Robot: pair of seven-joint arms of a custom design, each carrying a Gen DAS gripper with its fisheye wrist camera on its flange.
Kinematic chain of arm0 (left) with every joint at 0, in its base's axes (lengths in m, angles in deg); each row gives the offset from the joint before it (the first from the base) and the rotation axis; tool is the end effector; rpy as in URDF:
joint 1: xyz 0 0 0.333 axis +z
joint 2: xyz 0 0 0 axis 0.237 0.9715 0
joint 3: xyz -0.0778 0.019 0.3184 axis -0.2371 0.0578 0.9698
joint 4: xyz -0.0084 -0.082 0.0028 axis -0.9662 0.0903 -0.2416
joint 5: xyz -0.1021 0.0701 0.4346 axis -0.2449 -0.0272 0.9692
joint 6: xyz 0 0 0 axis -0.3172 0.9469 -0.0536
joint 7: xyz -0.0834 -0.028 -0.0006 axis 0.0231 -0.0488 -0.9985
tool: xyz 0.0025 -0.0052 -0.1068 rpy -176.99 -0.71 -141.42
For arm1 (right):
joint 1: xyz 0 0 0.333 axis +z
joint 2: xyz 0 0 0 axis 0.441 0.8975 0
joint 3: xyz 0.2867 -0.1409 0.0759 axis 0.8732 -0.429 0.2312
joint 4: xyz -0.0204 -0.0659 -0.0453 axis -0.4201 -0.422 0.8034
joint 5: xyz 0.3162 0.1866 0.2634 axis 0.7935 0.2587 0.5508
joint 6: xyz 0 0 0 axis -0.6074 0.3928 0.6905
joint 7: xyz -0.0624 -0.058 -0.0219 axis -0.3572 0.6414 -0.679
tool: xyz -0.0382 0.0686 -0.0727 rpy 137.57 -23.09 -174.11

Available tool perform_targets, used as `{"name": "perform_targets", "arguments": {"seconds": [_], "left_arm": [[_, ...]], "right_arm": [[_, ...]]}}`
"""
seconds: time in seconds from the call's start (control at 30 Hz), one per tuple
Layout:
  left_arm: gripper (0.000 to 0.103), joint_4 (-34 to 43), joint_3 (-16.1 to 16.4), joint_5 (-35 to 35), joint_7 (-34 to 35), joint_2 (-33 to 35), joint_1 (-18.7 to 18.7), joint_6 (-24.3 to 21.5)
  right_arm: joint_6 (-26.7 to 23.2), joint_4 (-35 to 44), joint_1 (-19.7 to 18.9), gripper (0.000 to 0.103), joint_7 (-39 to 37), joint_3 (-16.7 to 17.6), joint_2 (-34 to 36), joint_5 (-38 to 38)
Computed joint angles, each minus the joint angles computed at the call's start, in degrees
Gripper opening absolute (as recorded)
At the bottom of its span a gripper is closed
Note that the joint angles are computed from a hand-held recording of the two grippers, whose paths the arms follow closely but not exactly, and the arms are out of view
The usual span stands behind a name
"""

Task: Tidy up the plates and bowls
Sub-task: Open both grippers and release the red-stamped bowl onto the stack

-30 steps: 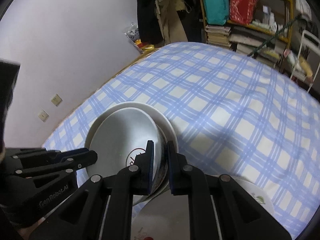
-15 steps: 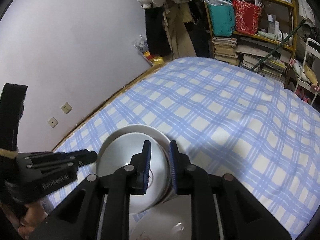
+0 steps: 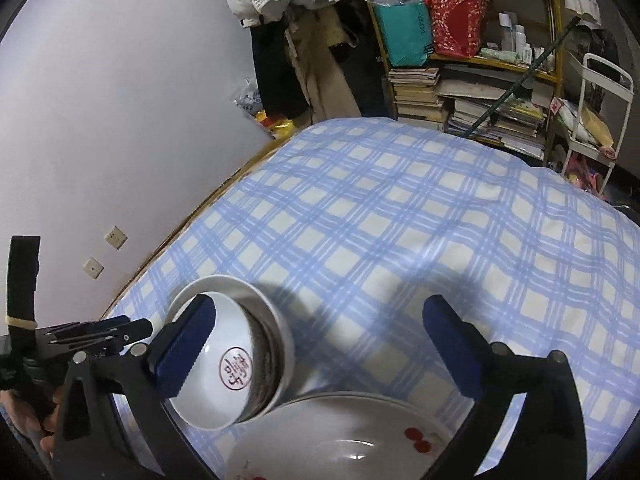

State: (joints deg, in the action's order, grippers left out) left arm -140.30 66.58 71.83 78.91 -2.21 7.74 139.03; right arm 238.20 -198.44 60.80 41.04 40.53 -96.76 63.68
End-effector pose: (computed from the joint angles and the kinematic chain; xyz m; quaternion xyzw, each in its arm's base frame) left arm 0.4735 -0.1861 0.3889 -0.7212 0.6601 -0.1661 0.1291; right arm 0.4594 0.1430 0.3991 -0.6649 0.6467 -0.1230 0.3529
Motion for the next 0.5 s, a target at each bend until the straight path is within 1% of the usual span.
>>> {"name": "perform_targets", "arguments": {"seconds": [0.07,0.17,0.23,0.33,0.5], "left_arm": [[0.052,0.0,0.2,-0.6,0.4,0.1,-0.2,0.3],[0.055,0.5,-0.1,0.0,0.0,0.7,0.0,-0.6],[0.056,0.7,0.4,-0.9,0.8,1.2,-0.5,-0.8],[0.056,0.8,0.6,-1.4,0.8,1.4,-0.7,-1.2],[0.057,0.6,1.8,-4.5,2.8,1.6,-1.5,-0.9]], "right_arm": [[-2.6,0.7,-2.9,0.103,0.4,2.0,0.5,-1.7],[-6.8,1.8,-8.6,0.103,2.5,6.8,1.7,-4.8],[-9.0,2.3,-10.6,0.103,3.2,8.4,2.4,-5.4],[-11.7,3.1,-10.5,0.103,1.2,8.6,3.4,-3.5],[-12.9,3.7,-11.1,0.103,-1.5,10.1,4.7,-1.5]]}}
